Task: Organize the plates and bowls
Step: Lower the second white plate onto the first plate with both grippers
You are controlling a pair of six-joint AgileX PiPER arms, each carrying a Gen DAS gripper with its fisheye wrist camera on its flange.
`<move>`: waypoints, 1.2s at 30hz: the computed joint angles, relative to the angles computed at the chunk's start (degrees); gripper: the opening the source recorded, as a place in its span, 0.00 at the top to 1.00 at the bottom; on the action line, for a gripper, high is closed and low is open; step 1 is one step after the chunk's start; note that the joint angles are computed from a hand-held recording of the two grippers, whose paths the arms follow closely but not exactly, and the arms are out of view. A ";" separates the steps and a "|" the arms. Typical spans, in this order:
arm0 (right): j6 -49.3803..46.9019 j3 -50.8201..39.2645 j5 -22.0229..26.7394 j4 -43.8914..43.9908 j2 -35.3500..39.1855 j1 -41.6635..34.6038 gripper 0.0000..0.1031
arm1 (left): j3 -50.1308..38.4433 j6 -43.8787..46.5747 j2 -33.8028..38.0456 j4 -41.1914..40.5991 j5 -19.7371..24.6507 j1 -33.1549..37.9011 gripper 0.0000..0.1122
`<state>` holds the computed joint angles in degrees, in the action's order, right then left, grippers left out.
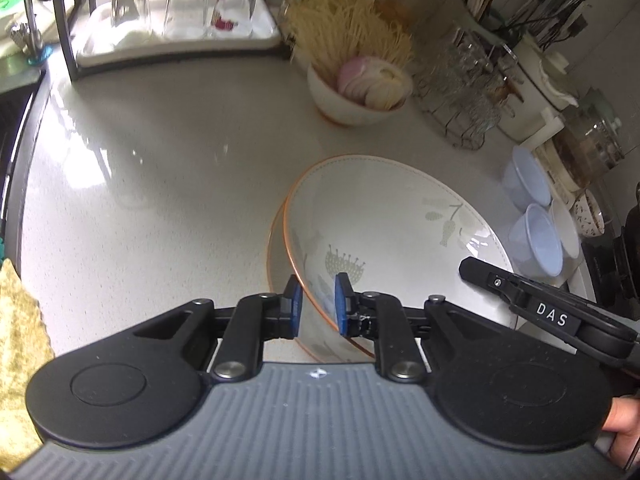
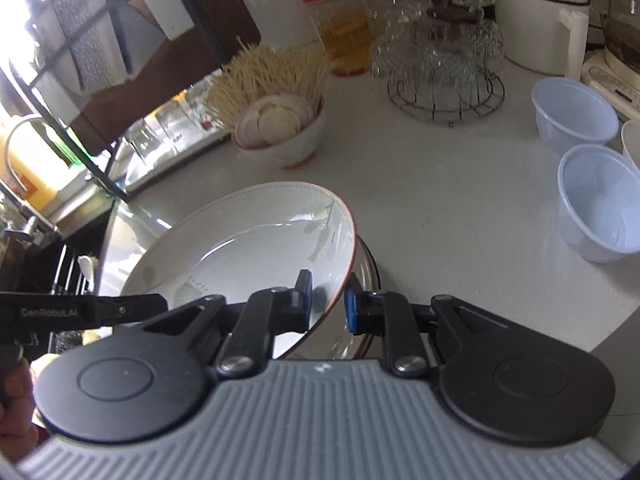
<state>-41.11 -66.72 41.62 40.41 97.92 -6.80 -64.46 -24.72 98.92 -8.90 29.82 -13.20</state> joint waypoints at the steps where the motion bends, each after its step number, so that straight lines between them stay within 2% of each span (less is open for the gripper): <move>1: 0.00 0.58 -0.67 -0.43 -0.07 0.37 0.80 | 0.03 0.49 0.40 -0.44 0.15 0.16 0.82; 14: 1.47 3.41 -5.39 -2.07 -0.43 2.19 0.80 | -0.26 5.62 3.29 -5.56 0.08 1.48 0.82; 19: -0.03 4.29 -7.27 -0.62 -0.19 2.65 0.79 | -1.20 4.67 3.61 -4.26 0.94 1.14 0.82; 28: 0.47 2.73 -5.68 0.58 1.68 2.21 0.78 | -2.51 6.60 3.78 -8.53 4.25 2.85 0.78; 30: 1.16 2.42 -5.52 0.12 2.05 2.39 0.78 | -3.06 7.06 3.95 -9.56 6.12 3.36 0.74; 36: 2.32 1.81 -5.10 0.95 3.05 2.15 0.78 | -3.41 10.54 3.33 -14.96 10.12 6.15 0.69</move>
